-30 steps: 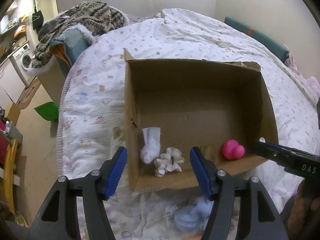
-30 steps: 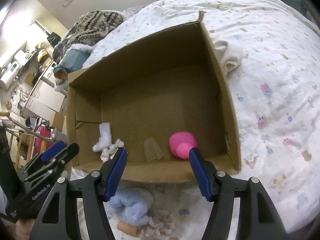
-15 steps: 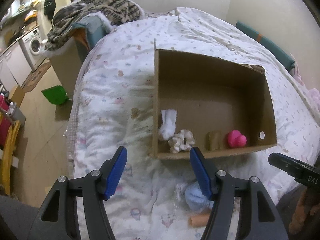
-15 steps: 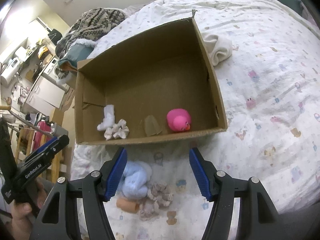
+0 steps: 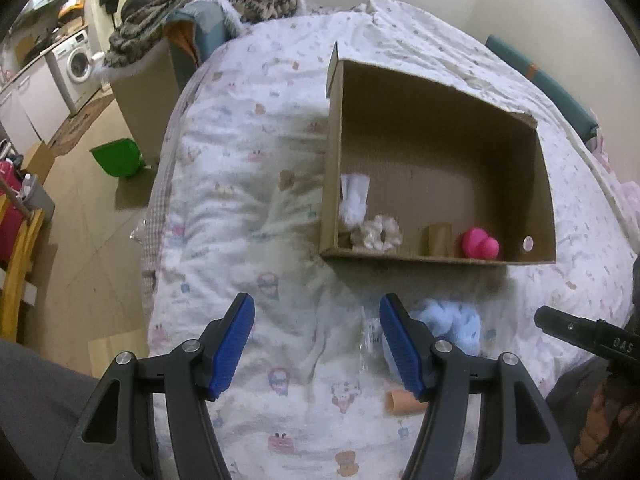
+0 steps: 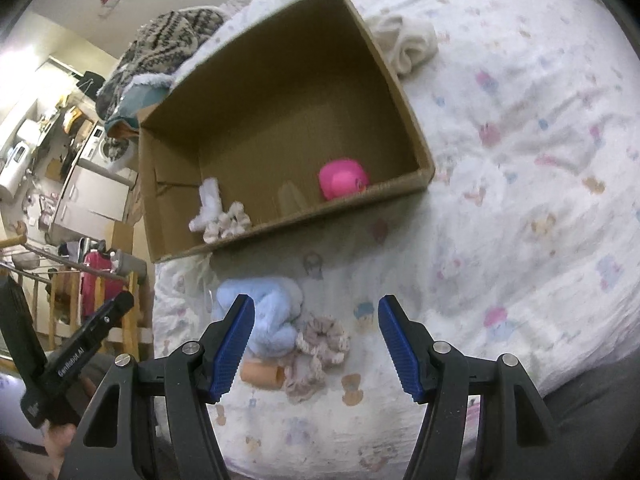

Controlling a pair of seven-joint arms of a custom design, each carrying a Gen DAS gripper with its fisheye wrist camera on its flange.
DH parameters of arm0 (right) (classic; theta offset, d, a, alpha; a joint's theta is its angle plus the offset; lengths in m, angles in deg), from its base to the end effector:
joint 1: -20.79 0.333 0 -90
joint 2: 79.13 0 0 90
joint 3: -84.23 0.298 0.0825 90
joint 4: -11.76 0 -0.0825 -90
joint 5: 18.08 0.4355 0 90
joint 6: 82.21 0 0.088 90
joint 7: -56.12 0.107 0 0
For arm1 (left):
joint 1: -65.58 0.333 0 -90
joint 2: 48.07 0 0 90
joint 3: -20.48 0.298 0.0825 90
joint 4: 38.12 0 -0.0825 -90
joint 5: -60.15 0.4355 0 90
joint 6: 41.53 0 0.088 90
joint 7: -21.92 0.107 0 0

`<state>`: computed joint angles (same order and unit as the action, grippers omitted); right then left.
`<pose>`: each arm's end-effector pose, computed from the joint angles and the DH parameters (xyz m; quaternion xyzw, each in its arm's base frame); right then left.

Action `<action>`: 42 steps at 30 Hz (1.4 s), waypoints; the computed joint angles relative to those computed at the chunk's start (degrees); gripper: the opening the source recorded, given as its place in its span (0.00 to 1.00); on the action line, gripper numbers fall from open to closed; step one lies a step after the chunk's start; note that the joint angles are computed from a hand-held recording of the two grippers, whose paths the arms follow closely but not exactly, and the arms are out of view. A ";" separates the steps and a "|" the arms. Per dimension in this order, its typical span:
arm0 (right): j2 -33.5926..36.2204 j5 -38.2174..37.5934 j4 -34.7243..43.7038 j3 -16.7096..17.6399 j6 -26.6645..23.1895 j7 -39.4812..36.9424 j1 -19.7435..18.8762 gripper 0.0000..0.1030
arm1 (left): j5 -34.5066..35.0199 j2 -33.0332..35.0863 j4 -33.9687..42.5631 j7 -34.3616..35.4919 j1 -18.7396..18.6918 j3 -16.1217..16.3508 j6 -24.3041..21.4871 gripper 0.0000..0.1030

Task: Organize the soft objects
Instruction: 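Move both tools back to the remaining items, then grasp the beige lace scrunchie with right tool while left tool grasps the plastic bag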

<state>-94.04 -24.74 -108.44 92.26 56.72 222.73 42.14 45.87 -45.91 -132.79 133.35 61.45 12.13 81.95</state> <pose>0.5011 0.2881 0.5651 -0.3798 0.8769 -0.0264 0.2935 0.6451 -0.1515 0.6032 -0.4922 0.8314 -0.2393 0.0964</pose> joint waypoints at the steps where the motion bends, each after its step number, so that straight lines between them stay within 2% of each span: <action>1: 0.55 1.50 0.25 -0.45 -0.34 -1.08 0.39 0.66 | 0.49 0.10 -0.09 -0.23 -0.08 -0.04 0.11 0.60; 5: 3.33 9.20 1.86 -2.01 -2.13 -7.56 2.05 0.66 | 2.45 0.96 0.18 -1.94 -0.50 -0.24 0.50 0.60; 8: 8.07 12.99 6.94 -2.11 -8.79 -14.07 2.62 0.66 | 2.64 2.28 1.48 -3.43 -0.64 -0.28 -0.96 0.60; 10: 12.05 12.75 11.76 -1.48 -14.77 -17.17 2.54 0.66 | 3.08 2.87 2.01 -4.07 -0.75 -0.31 -1.78 0.60; 14: 16.27 12.29 16.30 -0.46 -16.22 -22.18 2.51 0.66 | 3.65 3.37 2.41 -4.64 -0.83 -0.32 -2.66 0.60; 15: 17.46 11.41 17.81 -0.23 -16.66 -23.63 2.61 0.72 | 3.69 3.49 2.57 -4.75 -0.82 -0.30 -2.91 0.60; 17: 19.66 8.86 20.72 0.10 -19.01 -24.92 2.93 0.76 | 3.75 3.66 2.78 -5.14 -0.82 -0.30 -3.27 0.60; 19: 22.70 6.47 24.65 0.12 -23.46 -25.84 3.20 0.76 | 3.87 3.90 3.04 -5.50 -0.86 -0.32 -3.63 0.60; 21: 23.38 6.37 25.27 0.13 -24.53 -26.33 3.24 0.76 | 4.02 4.11 3.33 -5.69 -0.91 -0.35 -3.94 0.60; 22: 23.45 6.16 25.38 0.07 -24.53 -26.24 3.26 0.75 | 4.06 4.13 3.34 -5.71 -0.93 -0.36 -4.00 0.60; 23: 23.50 5.54 25.58 0.04 -25.05 -25.90 3.39 0.65 | 4.11 4.19 3.39 -5.71 -0.95 -0.37 -4.04 0.60; 24: 24.33 4.46 26.77 0.01 -26.29 -25.28 3.65 0.48 | 4.13 4.18 3.36 -5.62 -0.97 -0.39 -4.11 0.60; 25: 24.17 3.51 26.80 -0.12 -27.45 -24.56 3.79 0.40 | 4.18 4.25 3.39 -5.53 -0.98 -0.40 -4.14 0.60; 26: 23.52 3.59 26.01 -0.25 -27.36 -23.95 3.66 0.30 | 4.29 4.27 3.37 -5.49 -1.02 -0.42 -4.16 0.60; 27: 22.71 4.17 24.93 -0.34 -26.48 -23.45 3.43 0.25 | 4.44 4.34 3.39 -5.45 -1.07 -0.44 -4.21 0.60; 29: 21.58 4.66 23.60 -0.40 -25.54 -22.76 3.12 0.20 | 4.77 4.54 3.52 -5.51 -1.14 -0.43 -4.36 0.60; 34: 17.27 2.77 19.78 -0.37 -22.57 -19.34 2.97 0.18 | 5.36 5.82 4.98 -6.87 -0.90 -0.08 -6.02 0.60; 38: 10.82 -0.56 13.38 -0.07 -13.80 -13.21 2.66 0.18 | 3.84 8.67 8.40 -8.91 -0.22 0.15 -10.75 0.59; 42: 6.10 -2.97 9.55 0.09 -10.03 -10.72 1.81 0.18 | 2.15 9.71 9.42 -7.61 0.00 -0.35 -13.38 0.53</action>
<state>-87.94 -27.70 -98.89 92.35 46.69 212.01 43.95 48.02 -36.20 -123.37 125.75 61.45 11.78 68.57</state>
